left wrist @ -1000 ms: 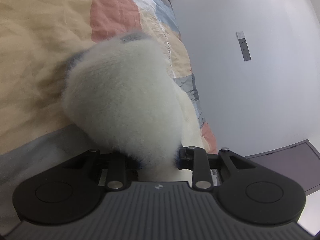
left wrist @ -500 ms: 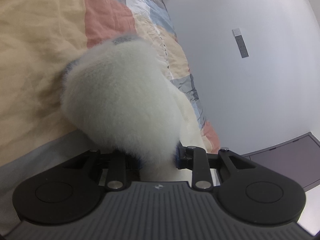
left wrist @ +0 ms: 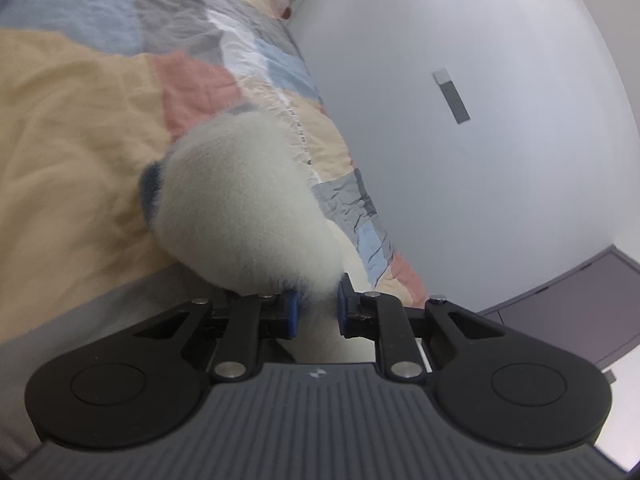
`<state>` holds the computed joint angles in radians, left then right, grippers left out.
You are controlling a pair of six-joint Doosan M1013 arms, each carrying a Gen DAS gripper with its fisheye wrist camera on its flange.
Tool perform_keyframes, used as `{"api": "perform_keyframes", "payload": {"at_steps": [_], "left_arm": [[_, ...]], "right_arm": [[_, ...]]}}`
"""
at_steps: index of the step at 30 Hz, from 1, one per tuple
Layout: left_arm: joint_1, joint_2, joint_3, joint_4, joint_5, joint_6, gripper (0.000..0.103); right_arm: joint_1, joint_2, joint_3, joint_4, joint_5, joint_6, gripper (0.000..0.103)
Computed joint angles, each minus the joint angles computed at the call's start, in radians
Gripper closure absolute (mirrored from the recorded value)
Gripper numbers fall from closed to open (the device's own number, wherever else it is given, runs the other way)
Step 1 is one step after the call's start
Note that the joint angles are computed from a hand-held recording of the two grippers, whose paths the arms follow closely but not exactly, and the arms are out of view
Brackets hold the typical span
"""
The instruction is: Fold large clothes
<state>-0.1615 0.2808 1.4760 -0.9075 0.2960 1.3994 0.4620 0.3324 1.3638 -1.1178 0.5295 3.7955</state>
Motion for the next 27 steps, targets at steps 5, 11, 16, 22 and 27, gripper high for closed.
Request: {"api": "perform_keyframes", "payload": {"at_steps": [5, 11, 16, 22, 27], "left_arm": [[-0.005, -0.065, 0.041, 0.138, 0.023, -0.148, 0.084], [-0.009, -0.143, 0.124, 0.051, 0.023, -0.094, 0.084], [-0.015, -0.182, 0.183, -0.038, 0.007, -0.019, 0.084], [0.038, -0.139, 0.144, -0.293, 0.131, 0.242, 0.08], [0.065, -0.09, 0.074, -0.292, 0.205, 0.241, 0.077]], "right_arm": [[-0.011, -0.057, 0.053, 0.077, -0.08, -0.078, 0.076], [-0.011, -0.126, 0.117, 0.167, -0.135, -0.202, 0.075], [-0.007, -0.161, 0.156, 0.206, -0.159, -0.259, 0.075], [-0.023, -0.148, 0.128, 0.313, -0.153, -0.36, 0.071], [-0.05, -0.14, 0.14, 0.215, -0.258, -0.222, 0.065]]}}
